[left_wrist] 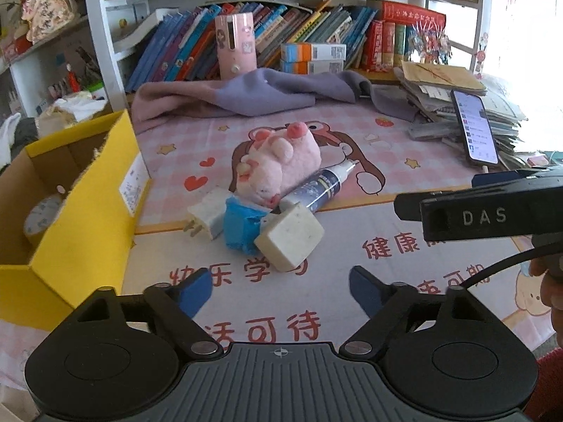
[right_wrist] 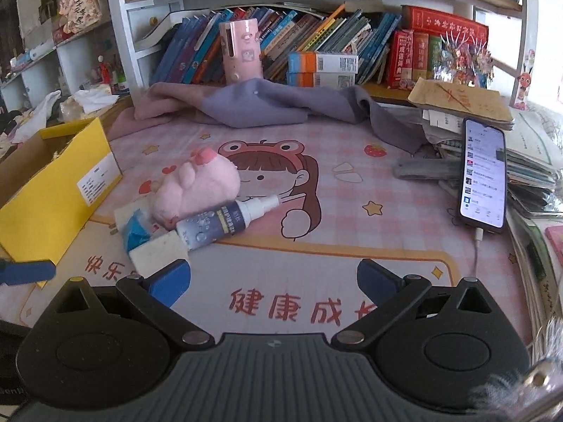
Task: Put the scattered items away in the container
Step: 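Grasp the white block with the left tool while the right tool approaches the spray bottle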
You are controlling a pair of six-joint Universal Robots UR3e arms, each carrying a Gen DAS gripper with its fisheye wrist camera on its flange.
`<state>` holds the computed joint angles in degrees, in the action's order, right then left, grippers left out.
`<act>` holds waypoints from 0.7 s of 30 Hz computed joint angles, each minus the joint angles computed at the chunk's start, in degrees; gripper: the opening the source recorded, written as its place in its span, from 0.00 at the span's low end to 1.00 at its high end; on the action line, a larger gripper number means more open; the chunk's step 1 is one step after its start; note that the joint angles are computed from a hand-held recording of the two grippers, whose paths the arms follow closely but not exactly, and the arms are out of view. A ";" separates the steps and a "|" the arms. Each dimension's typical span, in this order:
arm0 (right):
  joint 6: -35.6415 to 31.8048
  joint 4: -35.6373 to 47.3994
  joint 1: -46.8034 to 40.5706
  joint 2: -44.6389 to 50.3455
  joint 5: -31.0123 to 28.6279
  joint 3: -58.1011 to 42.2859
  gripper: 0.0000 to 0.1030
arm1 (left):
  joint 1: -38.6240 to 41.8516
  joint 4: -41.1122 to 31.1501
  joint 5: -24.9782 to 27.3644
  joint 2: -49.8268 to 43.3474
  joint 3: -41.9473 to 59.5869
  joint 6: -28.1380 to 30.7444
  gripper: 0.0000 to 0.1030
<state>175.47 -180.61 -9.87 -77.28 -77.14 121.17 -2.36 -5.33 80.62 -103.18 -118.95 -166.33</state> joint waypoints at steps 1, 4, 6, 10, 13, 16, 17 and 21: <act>0.02 0.27 -0.14 0.70 0.28 -0.72 0.99 | -0.24 -0.59 0.26 -0.80 0.99 -0.04 0.75; -0.09 1.09 -0.42 2.61 0.92 -2.86 0.97 | -0.91 -2.72 0.56 -2.97 3.97 0.22 0.66; -0.26 1.29 -0.71 3.59 1.38 -3.86 0.97 | -1.45 -3.18 0.77 -4.54 5.69 0.75 0.65; -0.06 1.84 -1.39 5.51 1.87 -5.97 0.97 | -2.74 -2.78 2.17 -8.76 9.79 1.44 0.59; 1.08 2.93 -1.80 7.23 2.25 -8.35 0.97 | -3.61 -4.02 3.06 -12.72 14.27 1.81 0.55; 1.41 3.68 -1.84 9.18 2.59 -10.71 0.97 | -4.46 -5.14 3.66 -16.25 18.25 2.86 0.55; 1.61 4.18 -1.80 9.88 2.77 -11.67 0.97 | -5.02 -5.03 4.78 -17.55 19.52 3.20 0.55; 3.05 7.88 -1.51 13.32 3.59 -16.95 0.97 | -6.00 -4.76 6.56 -21.09 22.97 4.16 0.55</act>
<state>178.53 -172.73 -11.38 -63.95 -73.55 104.21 -8.36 -10.09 87.18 -124.27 -95.97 -162.17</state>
